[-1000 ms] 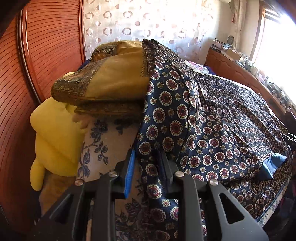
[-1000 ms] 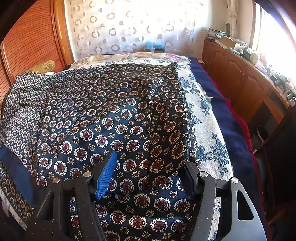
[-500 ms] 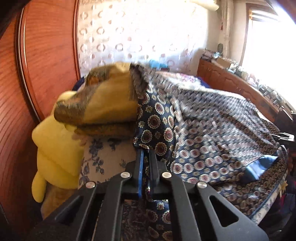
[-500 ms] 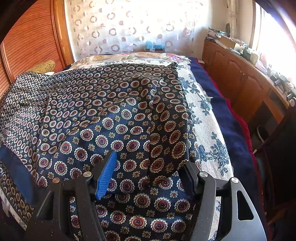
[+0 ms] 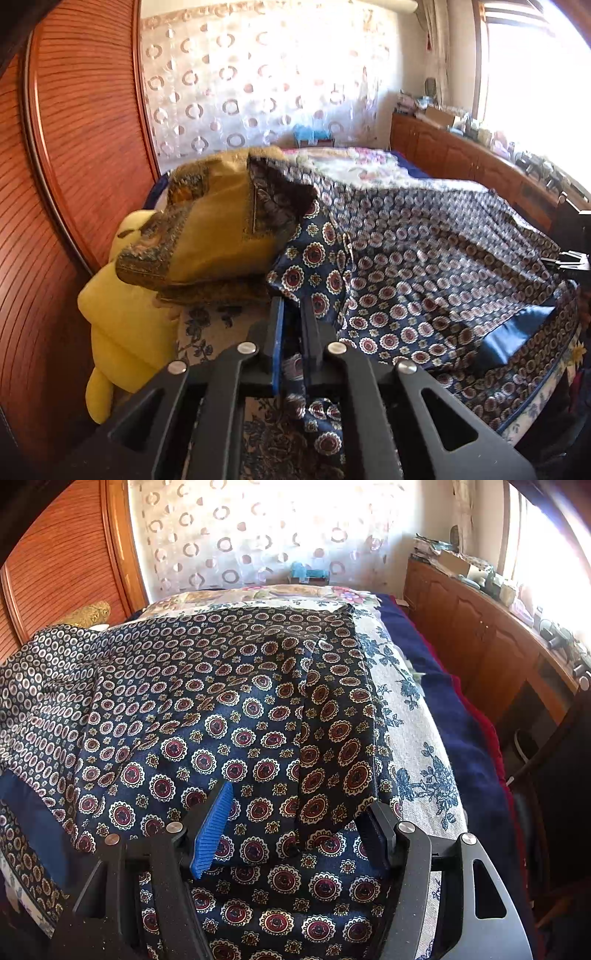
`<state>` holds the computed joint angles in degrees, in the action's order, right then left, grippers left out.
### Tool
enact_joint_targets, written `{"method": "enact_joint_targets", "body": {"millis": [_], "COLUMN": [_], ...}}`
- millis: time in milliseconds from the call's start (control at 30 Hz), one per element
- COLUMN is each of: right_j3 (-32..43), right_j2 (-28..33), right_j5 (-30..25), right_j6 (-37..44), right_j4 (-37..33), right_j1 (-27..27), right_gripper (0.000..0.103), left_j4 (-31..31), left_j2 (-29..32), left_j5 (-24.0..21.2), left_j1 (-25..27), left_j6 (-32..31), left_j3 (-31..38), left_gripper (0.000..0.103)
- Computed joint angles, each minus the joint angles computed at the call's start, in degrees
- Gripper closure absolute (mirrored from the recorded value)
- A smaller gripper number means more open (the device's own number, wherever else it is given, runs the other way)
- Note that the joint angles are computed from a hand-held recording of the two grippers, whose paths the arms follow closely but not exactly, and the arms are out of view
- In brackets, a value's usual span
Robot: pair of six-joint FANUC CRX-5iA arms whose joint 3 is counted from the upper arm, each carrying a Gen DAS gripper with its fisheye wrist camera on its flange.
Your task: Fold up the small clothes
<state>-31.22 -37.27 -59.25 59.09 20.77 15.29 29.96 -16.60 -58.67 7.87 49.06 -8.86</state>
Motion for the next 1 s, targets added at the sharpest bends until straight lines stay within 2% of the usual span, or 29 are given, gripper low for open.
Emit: {"method": "enact_joint_targets", "body": {"millis": [133,233,333,400,467,533,700,833,1000], "right_j3": [-0.06,-0.13,0.0,0.01,0.85,1.69,4.24,5.19,7.16], "right_j2": [-0.03,-0.09,-0.3,-0.71,-0.67,-0.6,-1.42,-3.83,-5.79], "right_j5": [0.01,0.04,0.69,1.34,1.86,1.7,0.81,-0.44,-2.69], "right_j6": [-0.18,-0.37,0.25,0.51,3.2,5.62,12.74,14.19,15.94], "right_j4": [0.06,0.16,-0.9,-1.64,-4.3,-6.55,-13.72,-14.47,-15.15], "right_j1": [0.14,0.23,-0.54,-1.29,-2.77,-3.83,-7.76,-8.37,-9.11], "right_gripper": [0.037,0.037,0.037,0.048,0.08,0.098,0.102,0.102,0.102], "left_j4": [-1.51,1.98,6.1,8.43,10.66,12.06,12.89,11.82,15.01], "left_j2": [0.55,-0.96,-3.58,-5.17,-6.41,-7.3,-8.55,-9.24,-11.07], "left_j5": [1.69,3.13,4.78,5.48,5.32,4.99,3.95,3.75,2.37], "left_j1": [-1.13,-0.57,0.4,0.93,1.5,1.82,2.69,3.07,5.83], "left_j6": [0.69,-1.16,-3.24,-4.04,-4.81,-5.37,-5.64,-4.61,-5.8], "left_j3": [-0.1,-2.23,-4.46,-5.52,-6.31,-6.79,-7.98,-9.08,-11.68], "left_gripper": [0.097,0.102,0.103,0.103,0.103,0.103,0.103,0.103,0.103]}}
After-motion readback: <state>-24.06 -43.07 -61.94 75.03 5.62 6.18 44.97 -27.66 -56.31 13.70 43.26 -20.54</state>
